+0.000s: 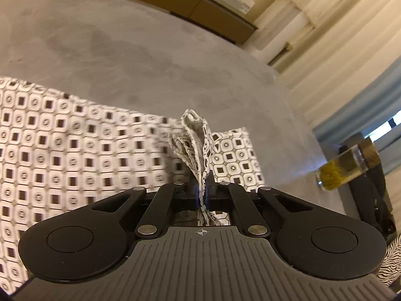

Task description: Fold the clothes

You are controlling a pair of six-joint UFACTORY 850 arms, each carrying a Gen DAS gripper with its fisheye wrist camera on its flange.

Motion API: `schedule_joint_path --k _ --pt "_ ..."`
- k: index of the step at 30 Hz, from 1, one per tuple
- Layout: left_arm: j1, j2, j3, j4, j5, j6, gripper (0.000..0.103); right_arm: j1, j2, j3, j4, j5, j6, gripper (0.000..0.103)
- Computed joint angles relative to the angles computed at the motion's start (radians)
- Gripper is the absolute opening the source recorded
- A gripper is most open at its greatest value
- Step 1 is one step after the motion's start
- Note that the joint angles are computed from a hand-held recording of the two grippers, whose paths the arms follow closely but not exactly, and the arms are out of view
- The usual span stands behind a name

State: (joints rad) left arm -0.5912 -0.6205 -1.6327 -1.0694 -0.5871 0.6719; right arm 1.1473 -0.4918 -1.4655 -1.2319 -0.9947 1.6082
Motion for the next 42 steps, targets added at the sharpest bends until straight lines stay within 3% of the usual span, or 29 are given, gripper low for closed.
schedule_joint_path --k 4,6,7,9,11,14,18,22,24,26,29,32,34,37,42 --pt "0.007 0.01 0.008 0.017 -0.003 0.008 0.0 -0.018 0.173 0.177 -0.137 0.109 0.395 0.033" --pt "0.006 0.027 0.027 0.041 0.014 -0.002 0.0 -0.034 0.23 0.242 -0.163 0.1 0.583 0.033" --pt "0.004 0.034 0.04 0.043 0.028 0.009 0.0 -0.036 0.232 0.252 -0.133 0.089 0.625 0.026" --pt "-0.005 0.055 0.067 0.053 0.073 0.024 0.0 -0.051 0.209 0.235 -0.021 0.099 0.582 0.016" --pt "-0.009 0.065 0.086 0.086 0.102 0.011 0.0 -0.073 0.173 0.19 0.126 0.109 0.41 0.011" --pt "-0.005 0.059 0.092 0.088 0.102 0.01 0.0 -0.094 0.128 0.134 0.258 0.088 0.224 0.011" --pt "0.007 0.081 0.119 0.023 0.103 0.061 0.004 -0.079 0.161 0.168 0.156 0.069 0.323 0.011" --pt "-0.017 0.173 0.21 -0.031 0.259 0.186 0.011 -0.068 0.148 0.162 0.21 0.084 0.313 0.013" --pt "-0.025 0.231 0.277 -0.175 0.299 0.378 0.012 -0.077 0.139 0.15 0.244 0.068 0.279 0.013" --pt "-0.02 0.267 0.328 -0.319 0.234 0.566 0.012 -0.078 0.166 0.178 0.175 0.065 0.366 0.013" --pt "-0.024 0.279 0.357 -0.314 0.149 0.641 0.013 -0.107 0.188 0.188 0.079 0.057 0.456 0.013" --pt "-0.051 0.253 0.35 -0.203 0.164 0.585 0.013 -0.168 0.179 0.17 0.075 0.137 0.427 0.013" --pt "-0.059 0.239 0.35 -0.167 0.179 0.547 0.013 -0.216 0.156 0.14 0.172 0.21 0.326 0.013" --pt "-0.055 0.243 0.367 -0.202 0.179 0.59 0.013 -0.257 0.109 0.085 0.313 0.192 0.185 0.007" --pt "-0.05 0.244 0.372 -0.225 0.174 0.622 0.013 -0.284 0.105 0.079 0.239 0.2 0.216 0.01"
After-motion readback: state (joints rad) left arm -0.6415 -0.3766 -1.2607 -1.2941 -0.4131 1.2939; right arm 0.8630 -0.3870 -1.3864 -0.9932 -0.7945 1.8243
